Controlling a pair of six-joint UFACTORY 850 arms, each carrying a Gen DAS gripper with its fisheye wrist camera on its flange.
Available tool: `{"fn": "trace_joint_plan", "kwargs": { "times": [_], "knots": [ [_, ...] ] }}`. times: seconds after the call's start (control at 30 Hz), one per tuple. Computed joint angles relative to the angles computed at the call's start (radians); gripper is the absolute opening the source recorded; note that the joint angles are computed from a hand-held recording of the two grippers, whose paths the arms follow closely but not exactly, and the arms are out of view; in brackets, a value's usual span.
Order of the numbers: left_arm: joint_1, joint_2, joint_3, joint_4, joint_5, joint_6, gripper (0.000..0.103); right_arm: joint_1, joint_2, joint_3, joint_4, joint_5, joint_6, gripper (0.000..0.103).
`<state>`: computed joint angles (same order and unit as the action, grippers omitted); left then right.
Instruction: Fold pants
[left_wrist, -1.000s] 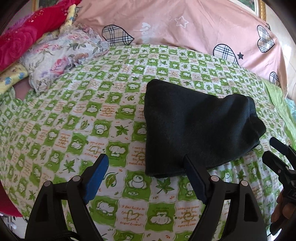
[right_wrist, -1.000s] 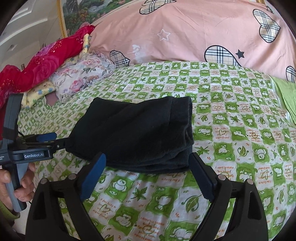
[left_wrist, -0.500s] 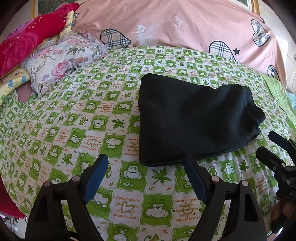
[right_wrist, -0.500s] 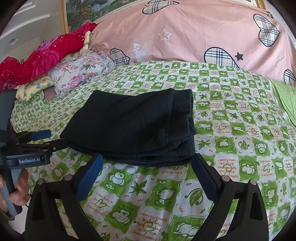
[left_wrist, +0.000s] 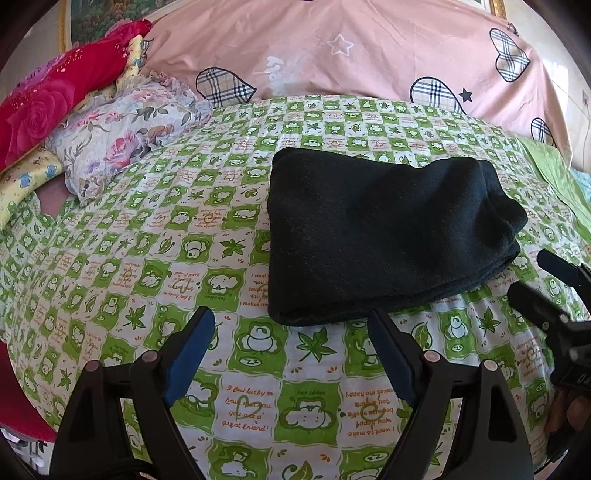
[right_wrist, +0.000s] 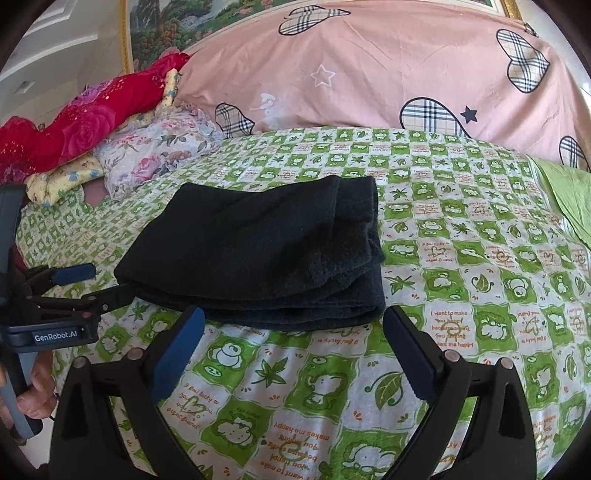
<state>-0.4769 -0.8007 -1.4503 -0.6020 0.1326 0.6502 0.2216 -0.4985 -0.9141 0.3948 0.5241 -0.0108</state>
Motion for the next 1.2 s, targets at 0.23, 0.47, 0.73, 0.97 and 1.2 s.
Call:
{"fn": "trace_joint_plan", "kwargs": {
  "times": [0.23, 0.47, 0.73, 0.97, 1.2],
  "knots": [
    [-0.009, 0.014, 0.029, 0.056, 0.047, -0.044, 0.086, 0.001, -0.008, -0.006, -0.013, -0.003, -0.011, 0.098],
    [-0.013, 0.019, 0.042, 0.114, 0.065, -0.092, 0.087, 0.007, -0.012, -0.009, -0.012, -0.001, -0.015, 0.098],
    [-0.013, 0.021, 0.05, 0.167, 0.079, -0.14, 0.088, 0.011, -0.01, 0.0, -0.016, 0.018, -0.011, 0.098],
    [-0.015, 0.024, 0.058, 0.165, 0.097, -0.137, 0.088, 0.017, -0.006, 0.007, -0.01, 0.028, -0.012, 0.098],
    [-0.013, 0.02, 0.054, 0.163, 0.095, -0.135, 0.088, 0.016, -0.004, 0.006, -0.011, 0.023, -0.009, 0.098]
  ]
}}
